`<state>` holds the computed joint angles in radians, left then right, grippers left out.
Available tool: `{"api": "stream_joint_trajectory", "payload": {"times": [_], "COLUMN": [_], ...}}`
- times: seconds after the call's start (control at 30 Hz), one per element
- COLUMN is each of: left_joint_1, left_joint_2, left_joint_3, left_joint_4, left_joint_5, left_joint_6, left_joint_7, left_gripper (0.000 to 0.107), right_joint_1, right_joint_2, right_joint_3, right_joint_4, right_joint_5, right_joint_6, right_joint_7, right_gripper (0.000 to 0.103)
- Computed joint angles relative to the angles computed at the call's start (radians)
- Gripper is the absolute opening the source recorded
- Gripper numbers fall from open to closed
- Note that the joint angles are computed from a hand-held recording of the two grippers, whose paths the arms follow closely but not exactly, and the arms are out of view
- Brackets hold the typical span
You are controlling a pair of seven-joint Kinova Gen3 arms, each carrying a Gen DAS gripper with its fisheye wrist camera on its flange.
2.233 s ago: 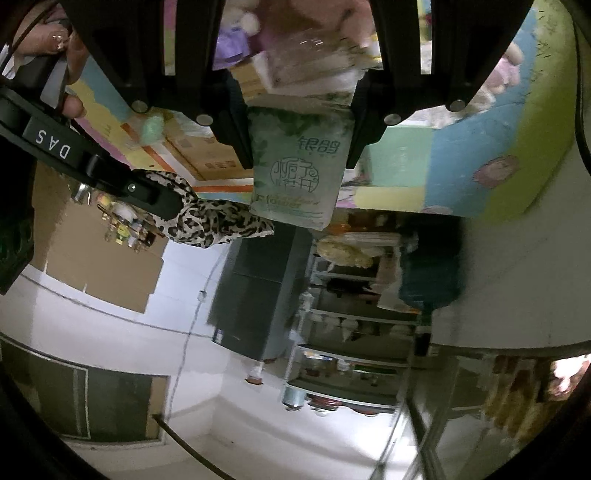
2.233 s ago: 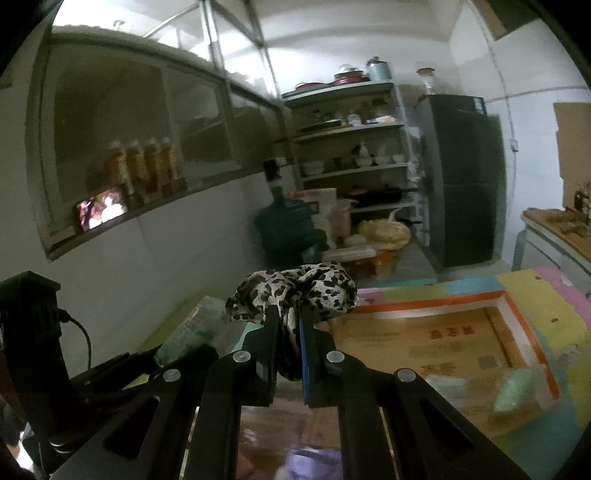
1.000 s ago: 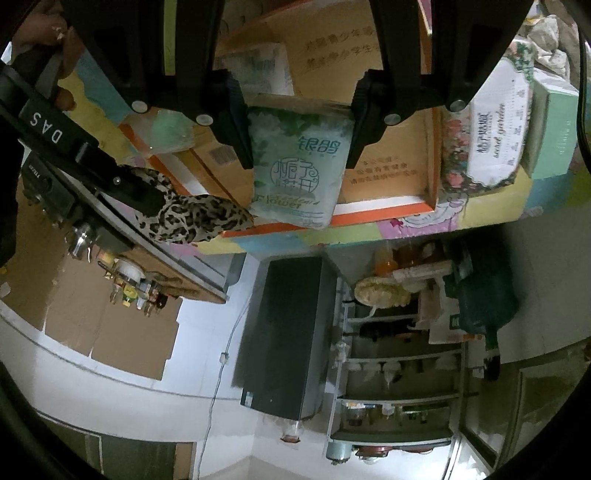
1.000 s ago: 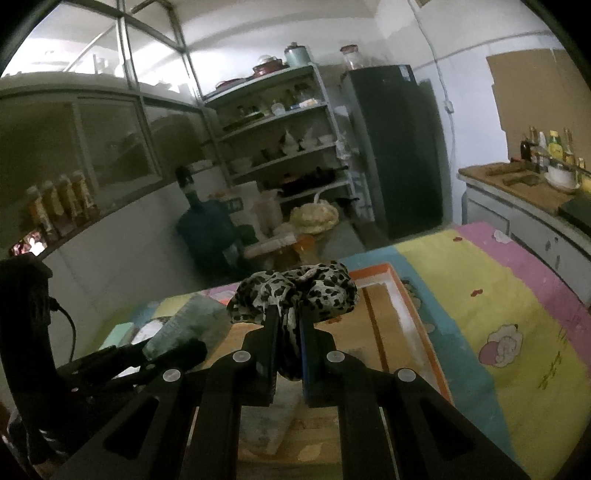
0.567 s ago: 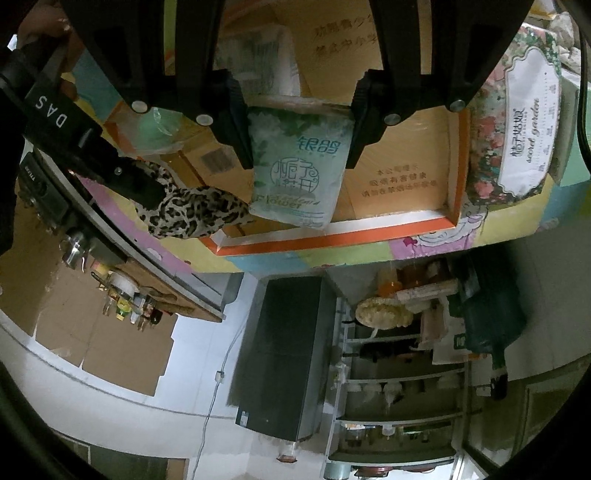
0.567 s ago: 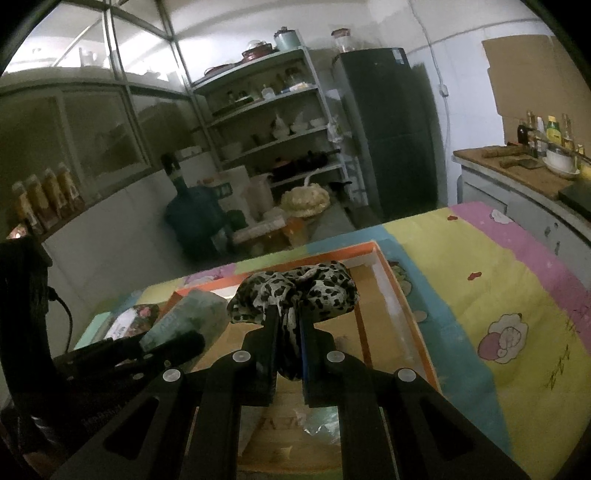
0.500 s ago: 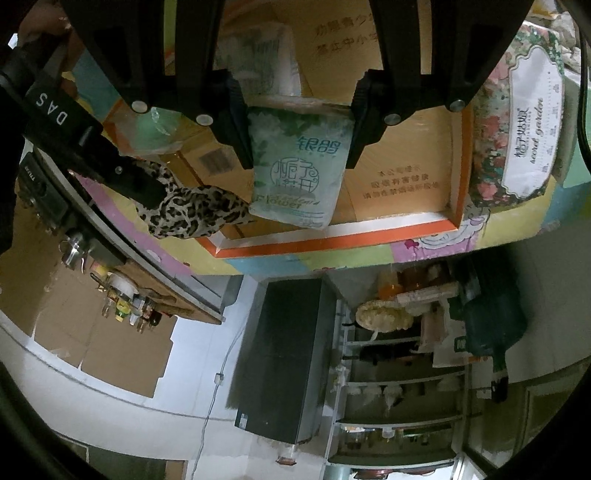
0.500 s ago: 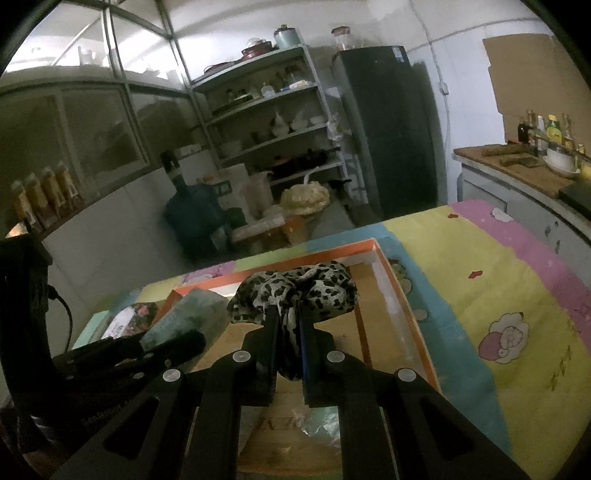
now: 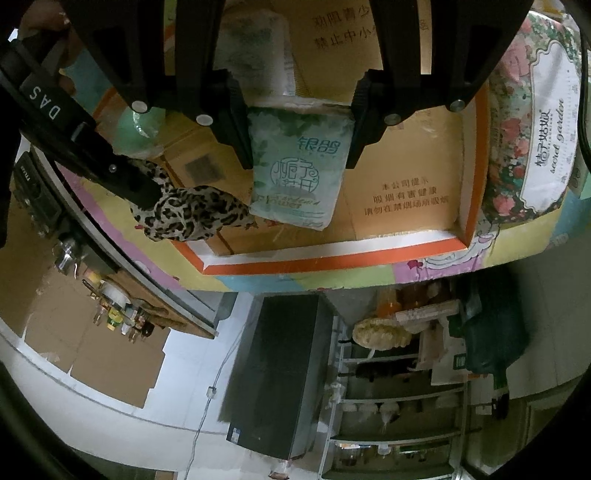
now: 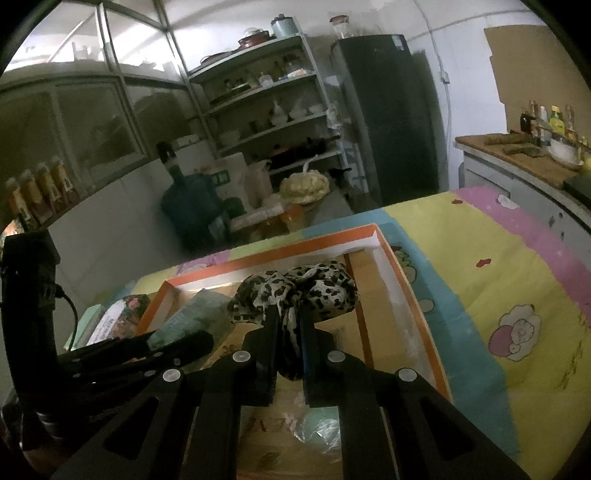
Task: Organize soft objects
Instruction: 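Carry the tissue pack and leopard-print cloth over the cardboard tray with both tools, then lower and open the left tool in the tray while the right tool releases the cloth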
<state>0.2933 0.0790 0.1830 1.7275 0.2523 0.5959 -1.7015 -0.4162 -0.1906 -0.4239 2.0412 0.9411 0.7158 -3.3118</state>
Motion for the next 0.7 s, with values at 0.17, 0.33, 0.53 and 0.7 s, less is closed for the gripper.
{"api": "stream_joint_trajectory", "payload": {"times": [0.17, 0.33, 0.53, 0.7], "left_joint_1": [0.011, 0.010, 0.001, 0.001], "left_joint_2": [0.013, 0.024, 0.027, 0.028], "left_joint_3": [-0.001, -0.001, -0.001, -0.001], "left_joint_4": [-0.013, -0.021, -0.021, -0.020], "left_joint_5": [-0.033, -0.040, -0.026, -0.026], "left_joint_6": [0.012, 0.027, 0.035, 0.034], "left_joint_7": [0.031, 0.039, 0.030, 0.027], "left_gripper": [0.047, 0.048, 0.049, 0.049], "right_joint_1": [0.000, -0.002, -0.007, -0.008], "right_joint_2": [0.008, 0.022, 0.035, 0.034], "right_joint_3": [0.015, 0.027, 0.040, 0.042], "right_joint_4": [0.001, -0.011, -0.026, -0.024], "right_joint_5": [-0.029, -0.064, -0.093, -0.096], "right_joint_6": [-0.019, -0.019, -0.016, -0.016], "right_joint_7": [0.027, 0.065, 0.099, 0.102], "right_gripper": [0.011, 0.012, 0.013, 0.013]}}
